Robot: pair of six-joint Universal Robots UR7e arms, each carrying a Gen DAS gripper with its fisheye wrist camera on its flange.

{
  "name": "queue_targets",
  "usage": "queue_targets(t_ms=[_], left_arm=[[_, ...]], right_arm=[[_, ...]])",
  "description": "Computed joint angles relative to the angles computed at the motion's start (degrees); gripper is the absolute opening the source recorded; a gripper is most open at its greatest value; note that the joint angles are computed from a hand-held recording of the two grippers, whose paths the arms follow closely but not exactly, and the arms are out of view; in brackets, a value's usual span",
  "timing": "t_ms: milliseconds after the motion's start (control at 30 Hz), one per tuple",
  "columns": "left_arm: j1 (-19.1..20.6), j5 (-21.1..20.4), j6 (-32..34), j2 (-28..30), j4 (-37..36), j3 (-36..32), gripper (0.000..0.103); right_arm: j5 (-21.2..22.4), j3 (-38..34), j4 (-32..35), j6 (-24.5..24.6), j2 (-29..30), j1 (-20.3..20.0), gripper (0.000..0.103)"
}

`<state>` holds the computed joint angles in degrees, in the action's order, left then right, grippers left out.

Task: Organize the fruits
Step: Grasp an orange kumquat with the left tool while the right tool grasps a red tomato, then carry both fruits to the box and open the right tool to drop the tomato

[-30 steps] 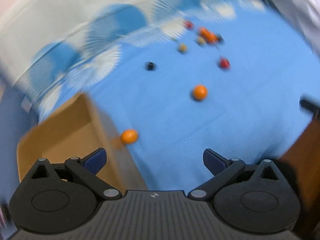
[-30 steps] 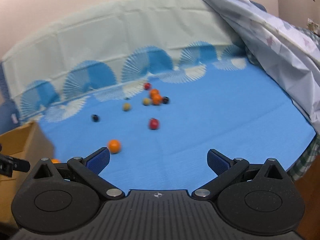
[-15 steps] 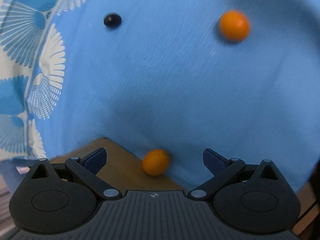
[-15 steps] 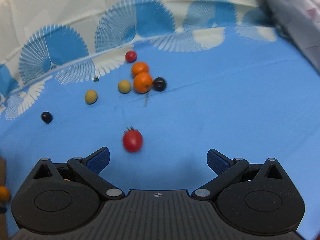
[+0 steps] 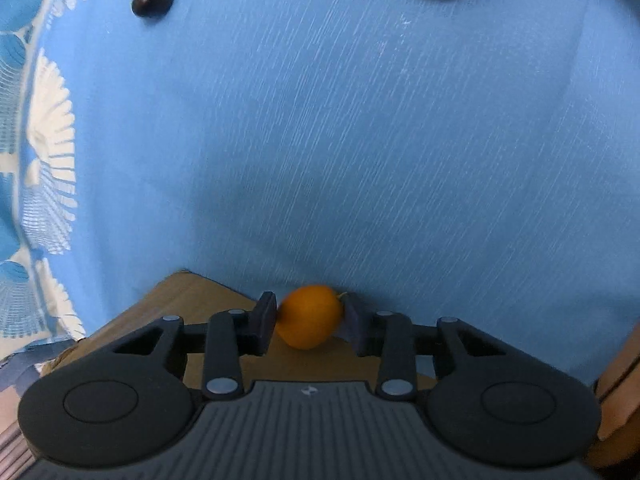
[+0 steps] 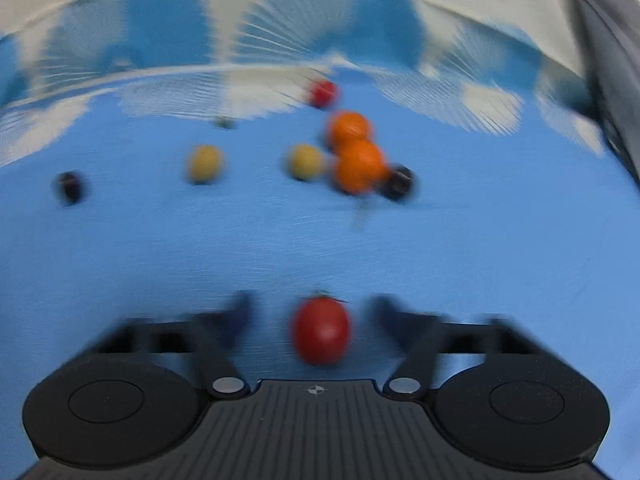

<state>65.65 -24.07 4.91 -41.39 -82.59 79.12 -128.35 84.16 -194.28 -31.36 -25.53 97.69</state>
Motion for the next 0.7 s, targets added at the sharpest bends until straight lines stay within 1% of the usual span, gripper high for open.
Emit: queue_targets(t_ms=[33, 100, 167, 233, 333, 433, 500, 600, 700], left_arm=[[-0.21, 0.01, 1.36, -0.81, -2.58, 1.41, 0.041], [-0.77, -1.5, 3.1, -2.69, -7.53, 3.32, 0.041], [-1.52, -3.88, 3.15, -4.65, -11.72, 4.42, 0.041], [-2.64, -6.67, 3.46, -7.13, -17.54, 6.27, 0.041], [-4.44, -10.32, 0.0, -10.75, -23.83, 8.49, 0.041], [-6.59, -12.83, -5.88, -15.02, -28.92, 12.39, 0.041], [-7.99, -14.57, -11.67, -18.54, -30.65, 15.27, 0.041], [-10.18, -16.73, -20.09, -24.48, -32.06, 20.13, 0.041], [-13.95, -18.13, -30.41, -31.43, -30.77, 26.08, 0.041]], right_arm=[[-0.1, 0.29, 0.26, -0.84, -0.11, 0.33, 0.029], [1.18, 1.97, 0.32, 0.79, -1.32, 0.48, 0.029], [1.89, 3.7, -2.18, 1.66, -2.62, 0.68, 0.029], [2.2, 6.28, -4.95, 3.49, -4.5, 0.96, 0.029], [2.56, 11.01, -7.69, 6.44, -8.07, 1.77, 0.029], [2.42, 16.88, -11.35, 7.27, -11.82, 3.13, 0.029], [2.66, 21.17, -13.25, 8.51, -14.42, 4.48, 0.029], [3.1, 27.27, -12.96, 12.78, -18.54, 7.34, 0.029], [3.64, 32.56, -12.02, 16.68, -21.7, 11.27, 0.029]])
